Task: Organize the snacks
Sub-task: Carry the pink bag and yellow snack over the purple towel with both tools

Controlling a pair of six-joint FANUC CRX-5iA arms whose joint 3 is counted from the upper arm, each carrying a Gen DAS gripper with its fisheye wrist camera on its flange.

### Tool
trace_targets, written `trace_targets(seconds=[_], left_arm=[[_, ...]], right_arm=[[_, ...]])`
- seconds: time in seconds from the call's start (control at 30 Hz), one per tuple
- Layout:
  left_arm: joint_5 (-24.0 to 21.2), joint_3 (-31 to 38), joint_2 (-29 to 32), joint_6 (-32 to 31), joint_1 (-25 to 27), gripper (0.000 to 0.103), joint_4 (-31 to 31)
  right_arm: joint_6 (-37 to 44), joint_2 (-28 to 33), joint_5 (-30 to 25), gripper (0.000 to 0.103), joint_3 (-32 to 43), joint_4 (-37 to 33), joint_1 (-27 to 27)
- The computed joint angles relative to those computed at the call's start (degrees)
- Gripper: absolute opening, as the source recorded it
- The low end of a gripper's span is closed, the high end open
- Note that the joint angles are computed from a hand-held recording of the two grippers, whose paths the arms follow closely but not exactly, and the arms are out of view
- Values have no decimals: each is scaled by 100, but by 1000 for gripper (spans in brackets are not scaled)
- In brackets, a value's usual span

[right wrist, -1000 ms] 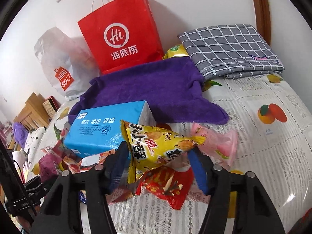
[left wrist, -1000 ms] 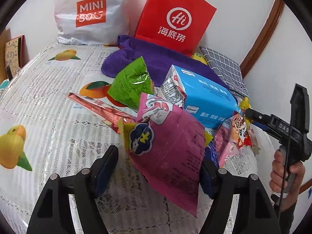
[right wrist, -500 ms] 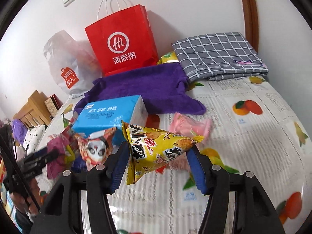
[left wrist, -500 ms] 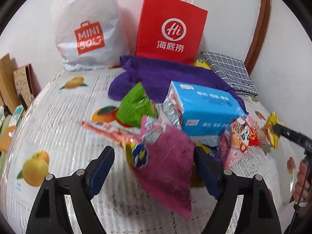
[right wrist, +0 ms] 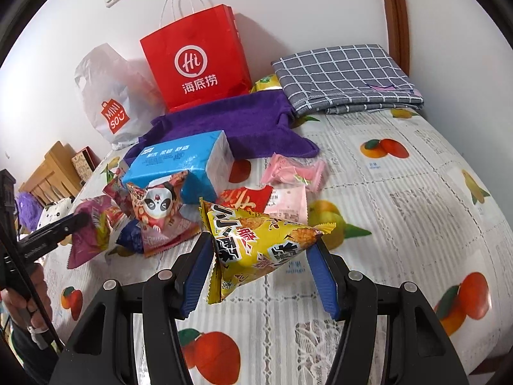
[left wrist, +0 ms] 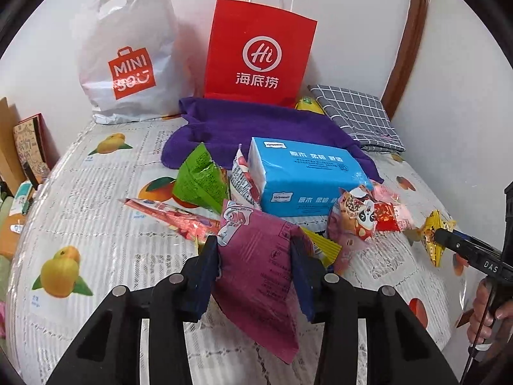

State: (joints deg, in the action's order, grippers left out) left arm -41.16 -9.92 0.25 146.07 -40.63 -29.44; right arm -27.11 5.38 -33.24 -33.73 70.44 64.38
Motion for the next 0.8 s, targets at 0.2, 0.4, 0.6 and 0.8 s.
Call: trace_targets(seconds=[0.2, 0.4, 0.6, 0.8], left_arm=[[-72, -100, -206, 140, -94, 41, -2], [-32, -115, -351, 102, -156, 41, 93], [-122, 143, -299, -19, -224, 41, 91], [62, 380, -177, -444, -39, 41, 442]], right_arm=[[-23, -40, -80, 59, -25, -116, 116], [220, 4, -260, 59, 127, -349, 269], [402, 25, -347, 59, 337, -317, 325], [798, 145, -432, 59, 754, -357, 283]])
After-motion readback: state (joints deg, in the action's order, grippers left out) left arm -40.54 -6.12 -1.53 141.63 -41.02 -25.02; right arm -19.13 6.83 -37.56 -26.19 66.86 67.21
